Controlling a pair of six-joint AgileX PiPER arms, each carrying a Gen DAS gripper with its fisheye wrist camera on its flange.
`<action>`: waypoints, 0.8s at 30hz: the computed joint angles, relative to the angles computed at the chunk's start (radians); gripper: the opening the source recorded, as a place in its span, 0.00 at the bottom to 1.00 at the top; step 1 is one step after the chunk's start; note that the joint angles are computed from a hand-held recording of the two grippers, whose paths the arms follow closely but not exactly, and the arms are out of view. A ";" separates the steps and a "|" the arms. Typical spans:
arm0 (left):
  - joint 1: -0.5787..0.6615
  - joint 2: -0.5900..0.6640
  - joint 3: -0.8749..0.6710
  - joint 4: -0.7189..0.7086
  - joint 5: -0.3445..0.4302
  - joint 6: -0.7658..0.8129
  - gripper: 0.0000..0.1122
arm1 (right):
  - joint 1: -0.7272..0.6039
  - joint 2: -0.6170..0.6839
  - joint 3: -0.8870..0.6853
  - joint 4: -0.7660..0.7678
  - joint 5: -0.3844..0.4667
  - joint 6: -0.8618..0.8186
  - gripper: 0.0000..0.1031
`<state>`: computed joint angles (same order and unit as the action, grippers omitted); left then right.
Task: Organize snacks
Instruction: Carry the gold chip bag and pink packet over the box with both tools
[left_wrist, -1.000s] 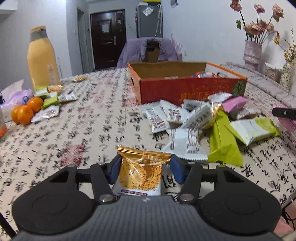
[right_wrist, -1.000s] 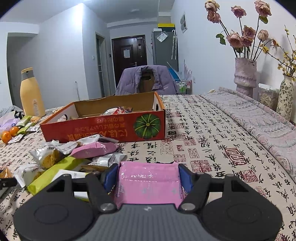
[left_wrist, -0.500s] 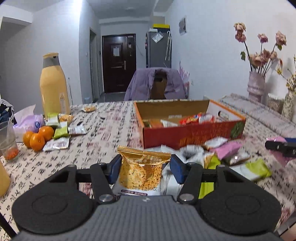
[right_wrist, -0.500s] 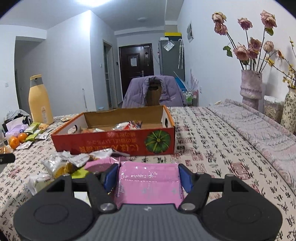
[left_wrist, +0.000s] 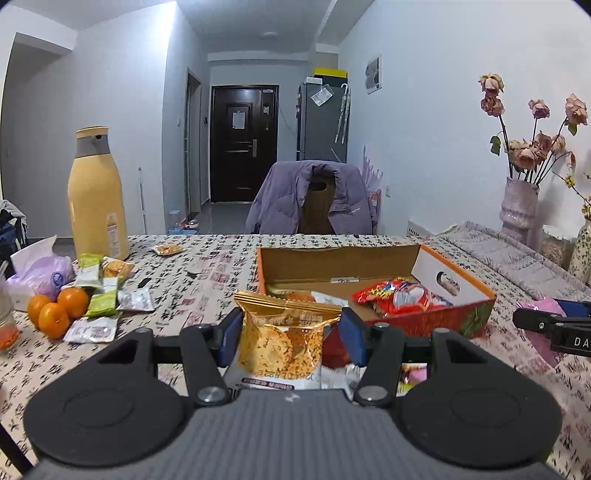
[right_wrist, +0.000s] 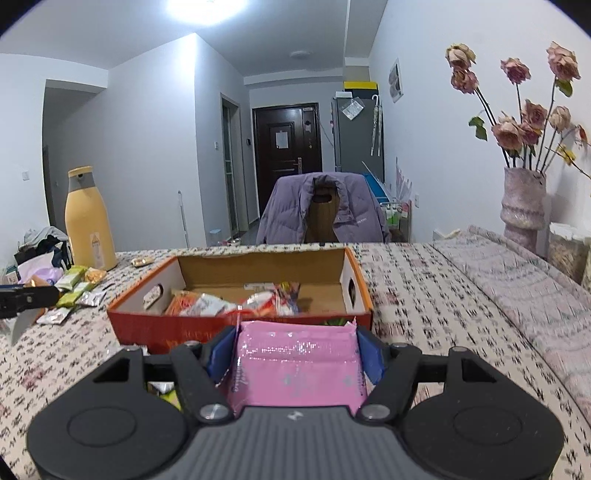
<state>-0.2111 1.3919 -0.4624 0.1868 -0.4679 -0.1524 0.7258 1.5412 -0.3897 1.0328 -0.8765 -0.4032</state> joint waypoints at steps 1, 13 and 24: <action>-0.009 0.014 -0.019 -0.015 0.008 0.011 0.50 | -0.018 0.002 -0.012 -0.016 0.010 -0.004 0.66; -0.101 0.224 -0.299 -0.128 0.109 0.075 0.50 | -0.231 0.111 -0.212 -0.215 0.162 -0.020 0.66; -0.139 0.415 -0.587 -0.296 0.239 0.184 0.50 | -0.368 0.229 -0.424 -0.322 0.297 -0.024 0.66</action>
